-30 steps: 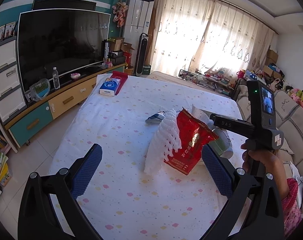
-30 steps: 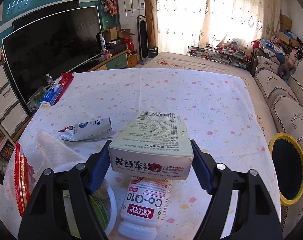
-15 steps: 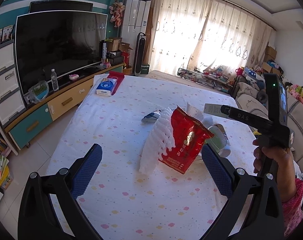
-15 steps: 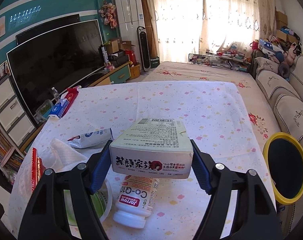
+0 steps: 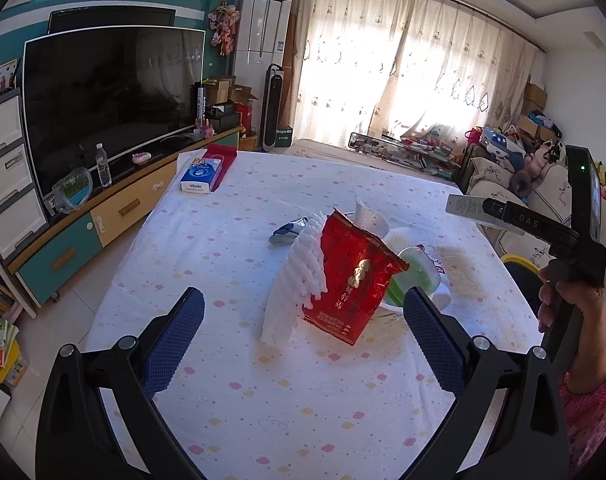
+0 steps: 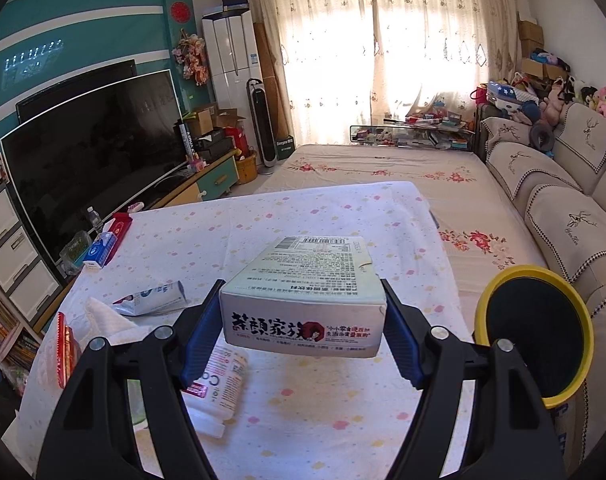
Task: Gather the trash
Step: 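Carry the white box over the yellow bin and open the right gripper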
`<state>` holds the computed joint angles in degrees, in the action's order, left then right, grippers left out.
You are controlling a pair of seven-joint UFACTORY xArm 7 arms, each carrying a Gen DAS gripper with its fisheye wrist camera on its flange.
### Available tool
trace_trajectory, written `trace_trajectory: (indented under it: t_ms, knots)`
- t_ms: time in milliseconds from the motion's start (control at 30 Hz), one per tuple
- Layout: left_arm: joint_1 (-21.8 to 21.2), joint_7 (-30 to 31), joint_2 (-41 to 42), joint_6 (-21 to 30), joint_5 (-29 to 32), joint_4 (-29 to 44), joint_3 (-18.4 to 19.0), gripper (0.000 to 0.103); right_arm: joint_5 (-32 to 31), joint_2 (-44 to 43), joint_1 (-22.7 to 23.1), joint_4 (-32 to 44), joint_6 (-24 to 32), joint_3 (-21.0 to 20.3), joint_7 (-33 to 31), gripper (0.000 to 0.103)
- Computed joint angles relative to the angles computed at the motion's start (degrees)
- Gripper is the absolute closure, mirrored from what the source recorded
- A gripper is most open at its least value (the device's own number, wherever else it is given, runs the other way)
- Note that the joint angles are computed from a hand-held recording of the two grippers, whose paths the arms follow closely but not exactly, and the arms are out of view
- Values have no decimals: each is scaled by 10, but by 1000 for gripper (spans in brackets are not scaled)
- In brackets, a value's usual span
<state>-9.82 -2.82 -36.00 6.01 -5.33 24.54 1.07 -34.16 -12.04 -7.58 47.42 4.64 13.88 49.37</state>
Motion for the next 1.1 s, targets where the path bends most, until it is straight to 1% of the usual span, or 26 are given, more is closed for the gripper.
trace_trajectory:
  t_ms: [133, 267, 467, 633, 733, 800, 867, 933, 967, 1100]
  knots:
    - [0, -4, 3, 1, 5, 2, -11, 5, 4, -22, -20, -26, -6, -17, -7, 34]
    - [2, -14, 8, 5, 11, 8, -27, 5, 23, -42, -48, -53, -12, -30, -33, 34]
    - [2, -26, 22, 8, 24, 18, -45, 5, 63, -56, -92, -91, -20, -55, -90, 33]
    - [-4, -42, 39, 10, 33, 29, -64, 5, 104, -38, -121, -105, -25, -83, -140, 33]
    - [-3, -56, 53, 15, 45, 40, -85, 5, 95, -16, -168, -103, -29, -70, -136, 33]
    - [-4, -64, 62, 17, 54, 47, -98, 5, 81, 0, -190, -100, -31, -65, -131, 33]
    - [-9, -71, 69, 20, 62, 54, -106, 5, 47, 17, -223, -95, -38, -48, -99, 33]
    - [-15, -77, 79, 20, 68, 61, -112, 5, 57, 26, -205, -98, -46, -77, -110, 33]
    - [-20, -77, 83, 20, 70, 65, -111, 5, 79, 29, -183, -102, -51, -103, -131, 33]
    - [-39, -82, 106, 23, 76, 82, -117, 5, 150, 21, -131, -125, -73, -158, -199, 33]
